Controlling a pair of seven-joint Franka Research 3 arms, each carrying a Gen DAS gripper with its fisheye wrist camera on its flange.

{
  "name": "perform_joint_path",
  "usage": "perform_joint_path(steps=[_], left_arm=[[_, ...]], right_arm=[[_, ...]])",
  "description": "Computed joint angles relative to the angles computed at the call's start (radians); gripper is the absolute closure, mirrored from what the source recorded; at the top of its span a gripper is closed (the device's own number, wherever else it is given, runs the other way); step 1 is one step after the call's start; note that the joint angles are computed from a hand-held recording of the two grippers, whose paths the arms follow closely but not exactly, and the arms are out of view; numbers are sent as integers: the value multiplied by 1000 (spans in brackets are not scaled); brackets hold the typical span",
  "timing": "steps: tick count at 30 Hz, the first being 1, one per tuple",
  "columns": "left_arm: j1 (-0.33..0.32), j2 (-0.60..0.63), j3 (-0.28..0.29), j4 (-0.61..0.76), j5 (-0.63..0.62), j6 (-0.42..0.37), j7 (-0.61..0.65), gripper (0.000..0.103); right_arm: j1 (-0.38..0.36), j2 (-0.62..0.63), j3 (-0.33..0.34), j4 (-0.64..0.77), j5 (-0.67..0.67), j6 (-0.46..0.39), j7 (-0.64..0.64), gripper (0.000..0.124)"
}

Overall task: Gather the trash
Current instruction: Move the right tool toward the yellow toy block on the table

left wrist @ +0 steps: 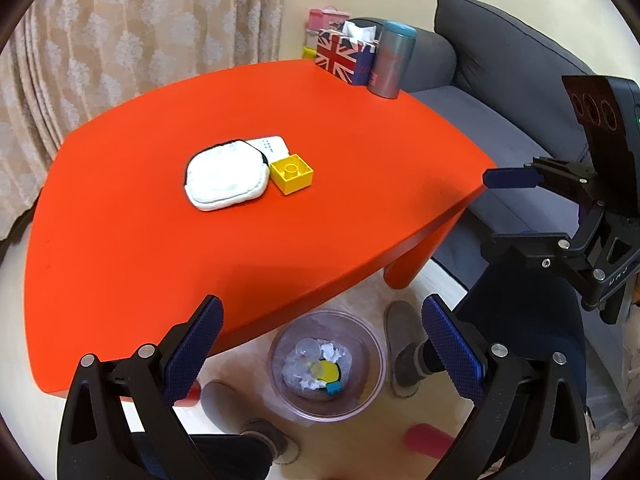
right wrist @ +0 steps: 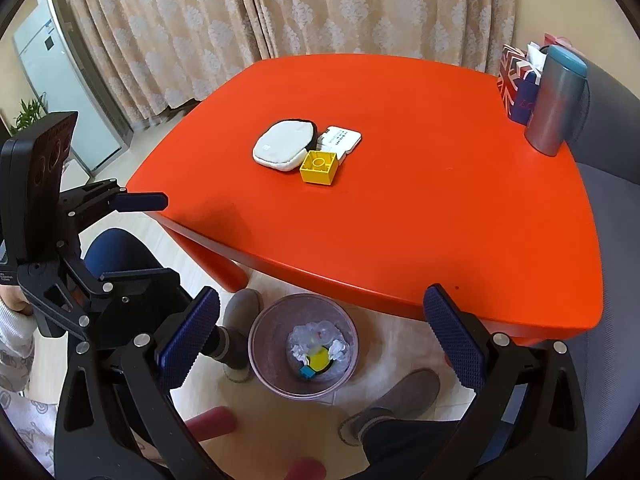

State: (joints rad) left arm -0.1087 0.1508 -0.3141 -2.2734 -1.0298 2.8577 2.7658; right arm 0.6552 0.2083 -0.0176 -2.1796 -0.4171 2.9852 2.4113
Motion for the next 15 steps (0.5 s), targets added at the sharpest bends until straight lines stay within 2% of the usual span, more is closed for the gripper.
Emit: perform_joint_path(steps=[8,15], left_arm=[[15,24,-6,30,-25,54,-2,8],[51,70,-37,73,-31,152,-38,8]], right_arm=[[11,42,-19,55,10,5,-14,24],[13,111,-35,150,59,-25,-72,24]])
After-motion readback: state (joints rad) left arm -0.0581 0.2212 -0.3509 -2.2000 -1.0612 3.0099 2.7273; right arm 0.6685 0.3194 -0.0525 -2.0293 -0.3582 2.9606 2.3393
